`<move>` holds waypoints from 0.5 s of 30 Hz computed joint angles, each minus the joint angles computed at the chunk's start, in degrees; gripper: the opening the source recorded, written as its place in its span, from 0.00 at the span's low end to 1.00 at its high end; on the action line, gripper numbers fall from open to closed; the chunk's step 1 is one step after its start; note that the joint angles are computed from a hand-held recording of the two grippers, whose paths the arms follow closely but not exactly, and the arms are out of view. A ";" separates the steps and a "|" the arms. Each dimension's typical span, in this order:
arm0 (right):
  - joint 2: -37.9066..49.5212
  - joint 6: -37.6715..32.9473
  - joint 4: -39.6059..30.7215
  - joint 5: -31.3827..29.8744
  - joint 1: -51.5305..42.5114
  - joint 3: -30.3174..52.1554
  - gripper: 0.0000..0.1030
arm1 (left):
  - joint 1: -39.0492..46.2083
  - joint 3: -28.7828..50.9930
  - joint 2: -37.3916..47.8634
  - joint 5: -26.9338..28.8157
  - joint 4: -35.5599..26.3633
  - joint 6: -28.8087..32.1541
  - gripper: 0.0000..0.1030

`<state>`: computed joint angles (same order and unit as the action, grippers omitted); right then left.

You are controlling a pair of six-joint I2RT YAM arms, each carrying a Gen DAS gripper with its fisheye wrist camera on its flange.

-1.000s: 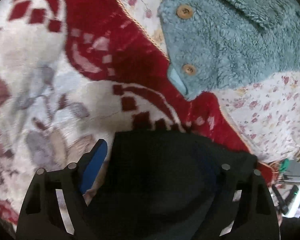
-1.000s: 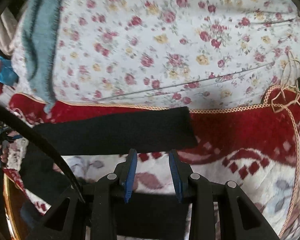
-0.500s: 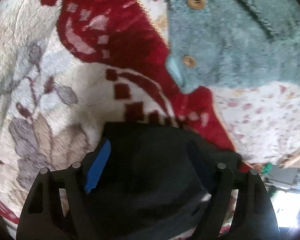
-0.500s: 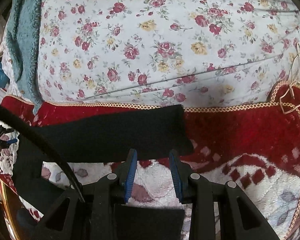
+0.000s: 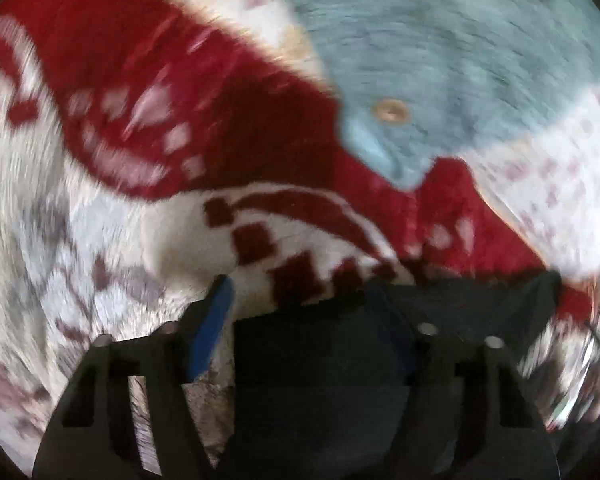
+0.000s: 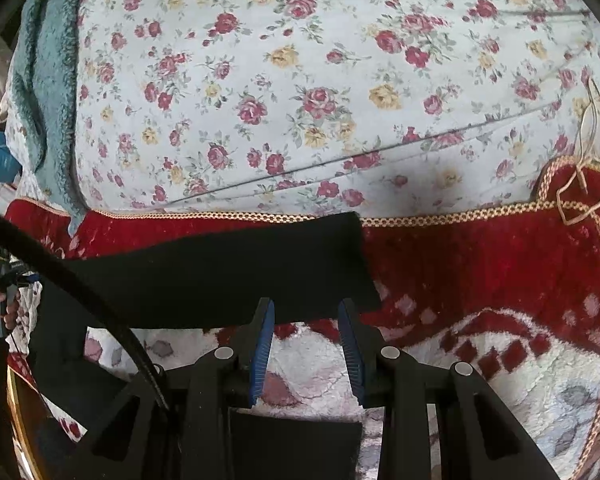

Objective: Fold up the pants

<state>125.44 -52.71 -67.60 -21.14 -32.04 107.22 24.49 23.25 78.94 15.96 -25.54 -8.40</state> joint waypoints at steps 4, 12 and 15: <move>0.15 0.15 -0.97 0.54 -0.25 0.73 0.30 | -0.38 2.36 -10.27 -0.67 -8.69 13.62 0.61; 1.29 0.82 -1.69 0.67 -0.71 3.25 0.30 | -6.72 3.28 -6.60 -6.98 -11.48 25.50 0.61; 2.52 1.18 -2.96 0.77 -0.53 5.11 0.30 | -9.84 3.48 -1.78 -6.06 -7.90 24.14 0.61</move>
